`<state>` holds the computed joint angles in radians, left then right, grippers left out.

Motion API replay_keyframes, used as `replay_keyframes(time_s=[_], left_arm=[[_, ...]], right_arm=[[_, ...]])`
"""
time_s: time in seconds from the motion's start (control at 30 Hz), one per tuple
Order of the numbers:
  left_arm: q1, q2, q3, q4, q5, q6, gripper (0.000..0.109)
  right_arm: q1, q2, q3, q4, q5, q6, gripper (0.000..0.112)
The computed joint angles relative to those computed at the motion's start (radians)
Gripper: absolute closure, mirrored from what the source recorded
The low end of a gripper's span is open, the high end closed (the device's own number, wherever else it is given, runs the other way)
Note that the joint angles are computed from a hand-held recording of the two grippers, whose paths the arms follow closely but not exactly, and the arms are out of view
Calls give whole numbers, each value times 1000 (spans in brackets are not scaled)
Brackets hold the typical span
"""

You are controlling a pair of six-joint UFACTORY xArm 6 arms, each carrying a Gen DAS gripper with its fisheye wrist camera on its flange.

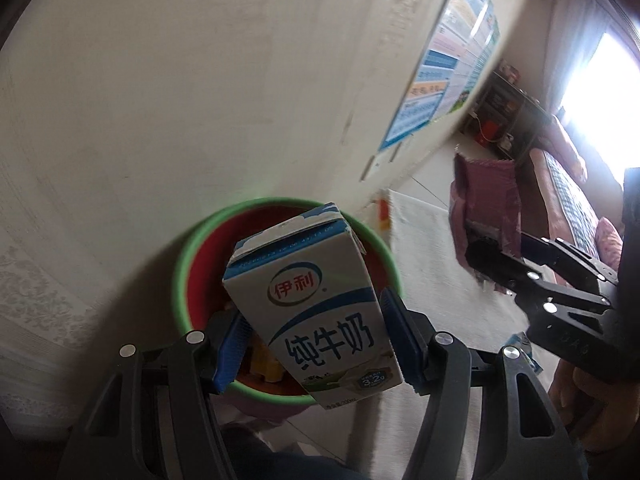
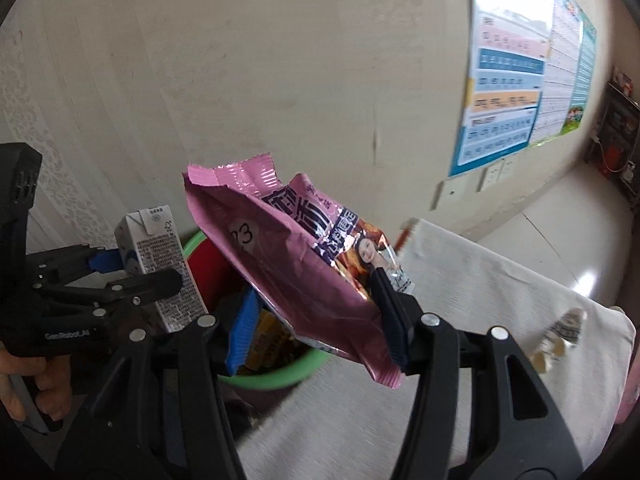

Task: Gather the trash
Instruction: 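Carry both items over the red bucket and open both tools to drop them, then move both tools back over the remaining trash on the table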

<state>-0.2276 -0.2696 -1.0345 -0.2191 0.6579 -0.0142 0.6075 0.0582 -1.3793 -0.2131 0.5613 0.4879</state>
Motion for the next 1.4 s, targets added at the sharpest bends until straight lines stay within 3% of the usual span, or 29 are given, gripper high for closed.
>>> replay_keyframes(time_s=[0.4,0.67,0.93,0.97,1.0,1.07,1.23,1.4], left_arm=[[88,35,32,-175,-40,136,49],[102,80,19,-207,-47,168,49],[90,143,-21,-163,-67,116,47],[90,148,-24,-165,-68,109,41],[91,147,-20,-160,-76,93,27],[94,140,-7,-166,-103,77,16],[96,108,20,-195,-134,71,14],[83,54,62,-171,-154,24,14]], right_arm=[[19,223,-211,98,39,-83,59],[18,292,-253,131,61,-100,59],[24,327,-275,145,82,-105,57],[24,327,-275,143,81,-104,53],[24,329,-277,147,83,-108,50],[25,325,-273,141,83,-103,34],[32,273,-211,125,58,-100,19],[39,165,-109,67,42,-53,14]])
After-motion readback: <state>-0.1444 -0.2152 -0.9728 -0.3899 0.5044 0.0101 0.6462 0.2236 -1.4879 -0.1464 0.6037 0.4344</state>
